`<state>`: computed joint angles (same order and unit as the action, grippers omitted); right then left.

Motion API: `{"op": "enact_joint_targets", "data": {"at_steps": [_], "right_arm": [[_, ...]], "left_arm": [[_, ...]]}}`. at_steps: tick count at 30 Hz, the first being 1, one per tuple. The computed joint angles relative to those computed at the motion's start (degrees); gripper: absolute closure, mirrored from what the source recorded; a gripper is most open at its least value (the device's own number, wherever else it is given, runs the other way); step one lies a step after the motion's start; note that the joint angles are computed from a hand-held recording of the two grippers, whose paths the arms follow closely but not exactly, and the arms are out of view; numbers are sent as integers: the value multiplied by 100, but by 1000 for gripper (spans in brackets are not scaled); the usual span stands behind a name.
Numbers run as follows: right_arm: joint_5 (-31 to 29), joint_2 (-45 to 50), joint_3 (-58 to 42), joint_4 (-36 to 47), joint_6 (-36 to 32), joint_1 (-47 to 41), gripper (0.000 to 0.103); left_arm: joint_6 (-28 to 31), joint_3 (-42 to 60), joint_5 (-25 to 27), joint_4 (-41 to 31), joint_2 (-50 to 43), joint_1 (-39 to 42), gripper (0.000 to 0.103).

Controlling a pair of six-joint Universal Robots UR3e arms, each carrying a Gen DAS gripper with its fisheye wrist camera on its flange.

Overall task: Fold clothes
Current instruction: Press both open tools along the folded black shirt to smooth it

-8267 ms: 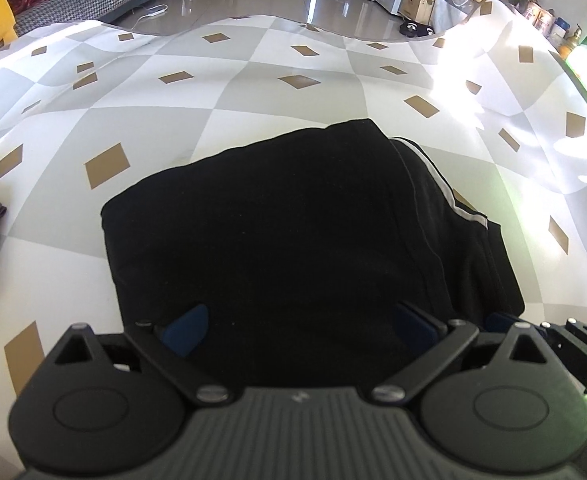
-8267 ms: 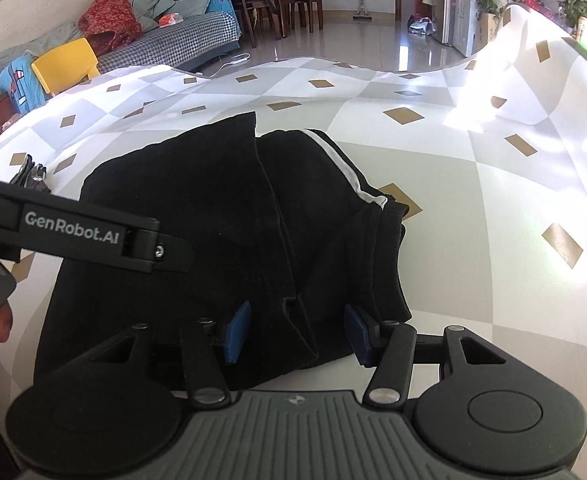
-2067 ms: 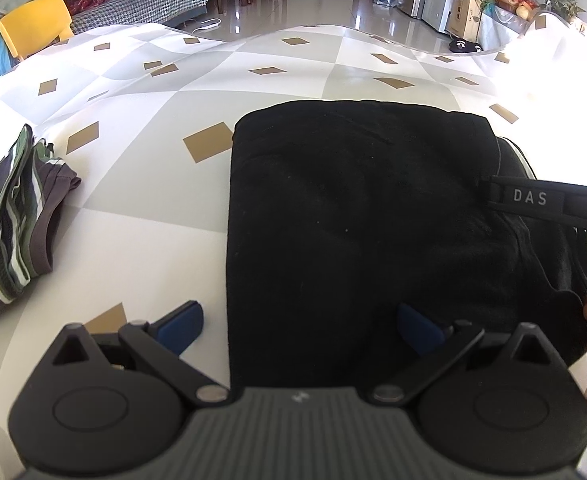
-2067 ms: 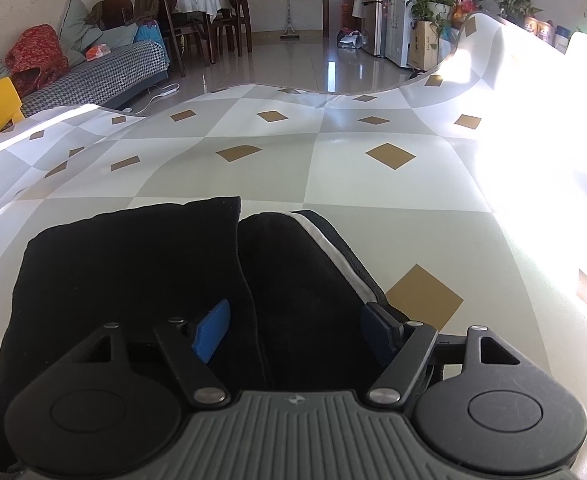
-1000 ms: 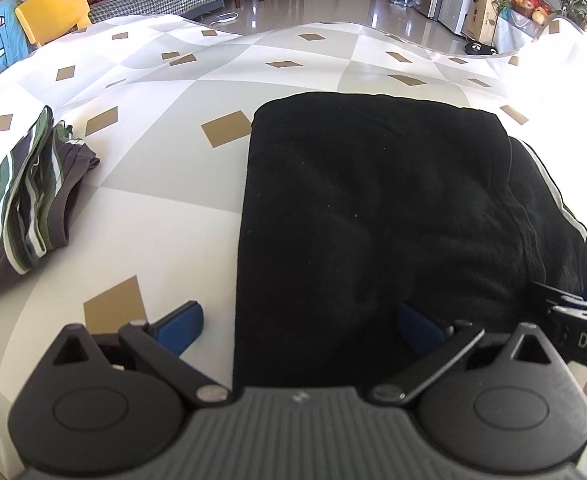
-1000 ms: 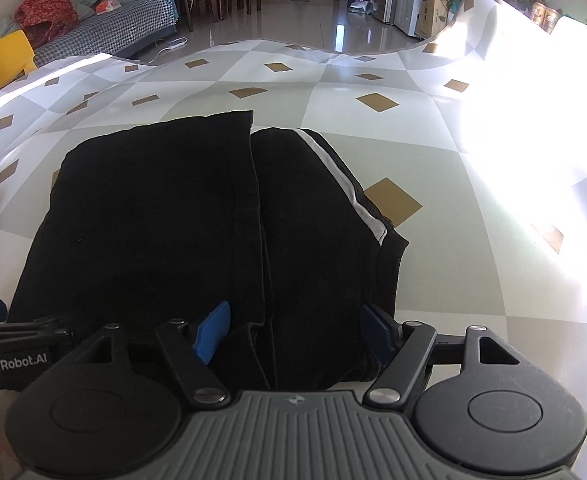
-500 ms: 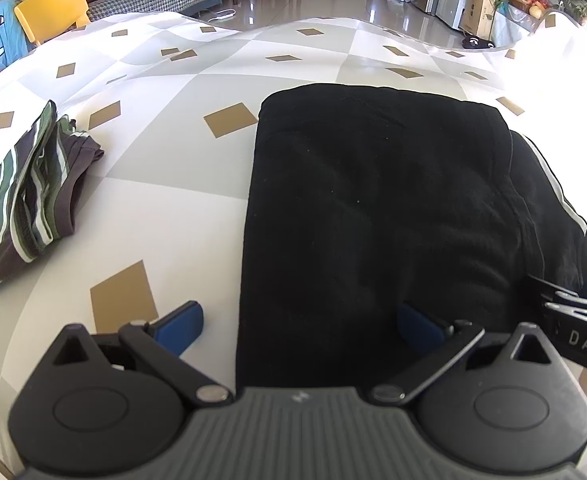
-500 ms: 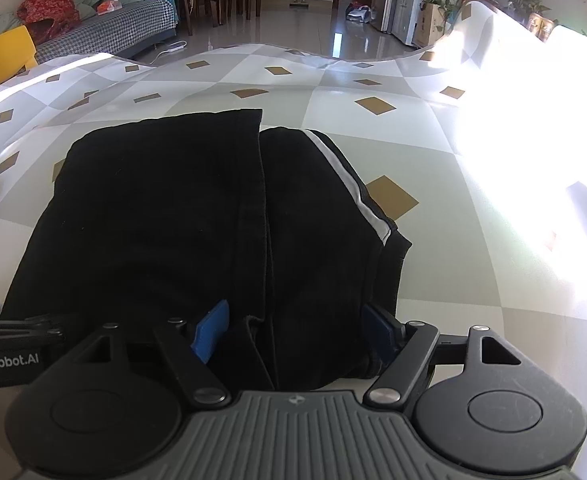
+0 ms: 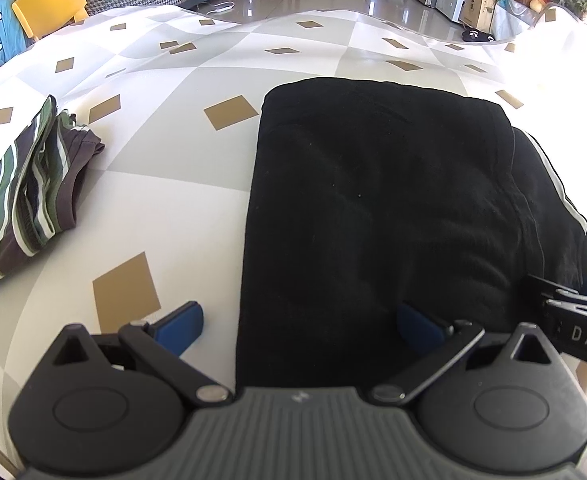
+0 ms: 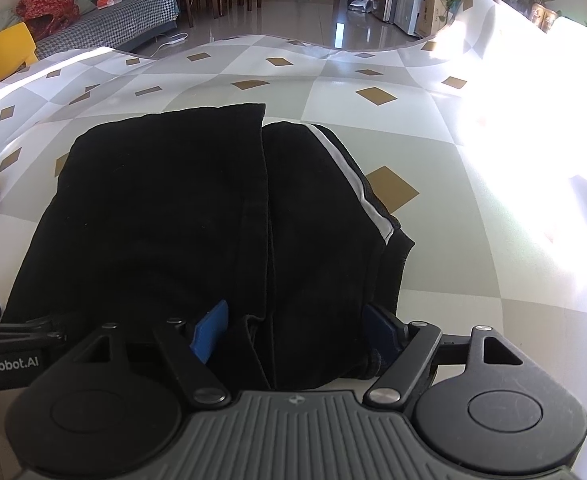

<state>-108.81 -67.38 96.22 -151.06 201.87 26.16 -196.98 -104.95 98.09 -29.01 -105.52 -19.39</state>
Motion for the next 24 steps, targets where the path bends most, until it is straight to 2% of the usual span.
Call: {"op": "enact_joint_targets", "data": {"at_steps": [5,12,18,24], "right_arm": [[262,23,-304,557,205,-209,19],[579,10,-361,741,44,-457,10],[898,-4,-574,1144,-457,-680,6],[1551,-59,-719,1473,-1390,-1088,5]], "left_arm": [[7,1,-19,-23,5,3,0],[-32,145,-13,-216,-36,-9,0],[-26,358,-57,-525,-77,16,0],[277,531,-303,-764,-96,177,0]]}}
